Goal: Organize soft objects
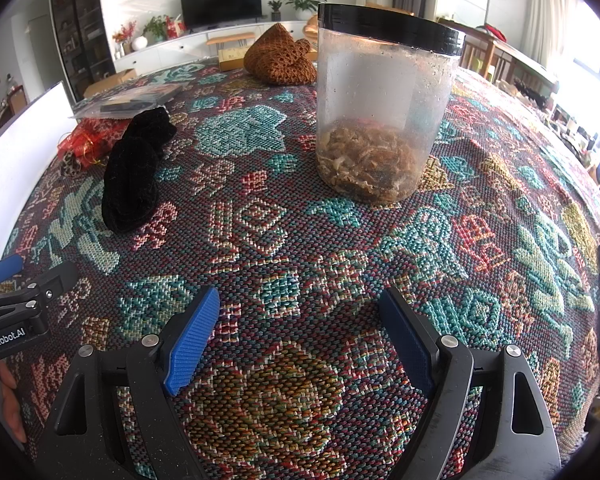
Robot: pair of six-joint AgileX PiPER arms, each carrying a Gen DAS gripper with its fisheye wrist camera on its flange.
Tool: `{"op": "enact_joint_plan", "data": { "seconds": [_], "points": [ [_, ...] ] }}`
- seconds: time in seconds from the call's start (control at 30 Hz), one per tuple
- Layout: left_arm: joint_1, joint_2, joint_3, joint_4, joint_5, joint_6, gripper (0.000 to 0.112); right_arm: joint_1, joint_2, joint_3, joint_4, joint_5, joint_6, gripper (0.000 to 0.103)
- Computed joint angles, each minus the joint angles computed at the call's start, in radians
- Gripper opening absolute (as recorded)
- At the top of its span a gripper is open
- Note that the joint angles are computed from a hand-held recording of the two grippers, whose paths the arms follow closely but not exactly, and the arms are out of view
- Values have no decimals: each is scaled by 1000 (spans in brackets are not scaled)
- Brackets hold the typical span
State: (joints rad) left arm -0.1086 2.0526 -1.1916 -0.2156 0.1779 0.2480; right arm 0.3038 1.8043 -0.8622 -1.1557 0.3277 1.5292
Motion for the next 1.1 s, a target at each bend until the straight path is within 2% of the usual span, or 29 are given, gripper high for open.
{"op": "enact_joint_plan", "data": {
  "seconds": [0.83, 0.97, 1.03, 1.1],
  "points": [
    [-2, 3, -8, 19, 12, -16, 103, 5, 2, 2, -12, 0, 16, 84],
    [22, -23, 2, -37, 90, 84, 103, 27, -3, 2, 0, 10, 21, 84],
    [41, -62, 60, -74, 90, 126, 103, 7, -24, 6, 94, -25, -75, 85],
    [54, -96, 109, -127, 95, 207, 103, -8, -83, 27, 108, -94, -97, 85]
  ]
}}
